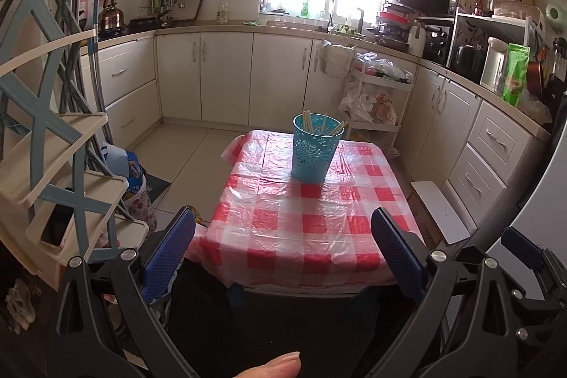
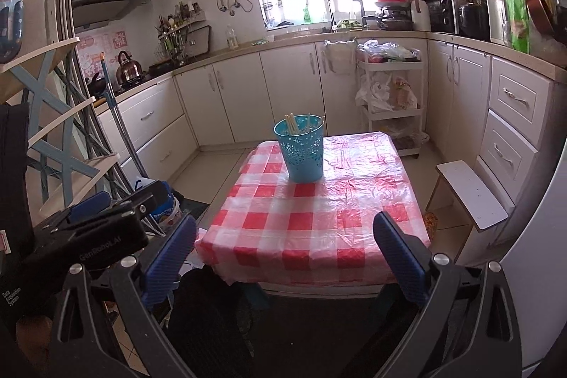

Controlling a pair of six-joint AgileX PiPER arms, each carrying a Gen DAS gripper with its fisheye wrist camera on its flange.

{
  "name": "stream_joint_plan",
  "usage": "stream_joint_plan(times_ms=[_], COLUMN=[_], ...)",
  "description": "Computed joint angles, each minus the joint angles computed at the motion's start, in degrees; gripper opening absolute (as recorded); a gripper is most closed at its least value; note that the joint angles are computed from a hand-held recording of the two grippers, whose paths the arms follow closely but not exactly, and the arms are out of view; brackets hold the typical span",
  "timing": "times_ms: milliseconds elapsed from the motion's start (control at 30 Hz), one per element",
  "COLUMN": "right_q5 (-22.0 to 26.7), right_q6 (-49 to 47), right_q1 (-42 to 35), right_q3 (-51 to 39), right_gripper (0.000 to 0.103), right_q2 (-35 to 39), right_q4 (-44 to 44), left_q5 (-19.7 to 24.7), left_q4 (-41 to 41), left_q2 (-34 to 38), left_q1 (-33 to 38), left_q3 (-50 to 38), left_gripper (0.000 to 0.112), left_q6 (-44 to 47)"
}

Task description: Organize utensils

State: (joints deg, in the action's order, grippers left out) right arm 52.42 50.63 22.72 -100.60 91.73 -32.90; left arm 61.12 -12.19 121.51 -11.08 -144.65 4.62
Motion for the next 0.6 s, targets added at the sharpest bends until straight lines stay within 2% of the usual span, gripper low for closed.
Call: stream_joint_plan(times_ms=[133, 200, 267, 400, 600], right_q5=[1.82, 2.02, 3.06, 3.37, 3.32], right_q6=[4.73, 5.87, 6.45, 7.03, 9.19], right_q1=[1.84, 2.04, 2.42, 2.92, 4.43], right_q3=[1.17, 1.57, 1.34, 1.80, 3.14], right_gripper=[0.096, 0.096, 0.096, 0.096, 0.096], right_q2=[-1.63, -2.08, -2.05, -2.43, -3.51], right_q4=[-4.40, -5.31, -5.71, -6.63, -9.68], left_q5=[-7.95, -10.18, -10.34, -7.18, -7.71], left_q4=[-0.86, -0.48, 0.15, 1.04, 2.59], left_q2=[-7.30, -9.20, -9.78, -8.09, -8.08], left_q1=[-0.60, -0.91, -1.25, -1.15, -1.43], left_q3=[11.84, 15.05, 16.02, 12.82, 12.49], left_gripper=[0.095, 0.095, 0.095, 0.095, 0.095], left_q6=[1.91, 1.86, 1.07, -0.27, -0.12])
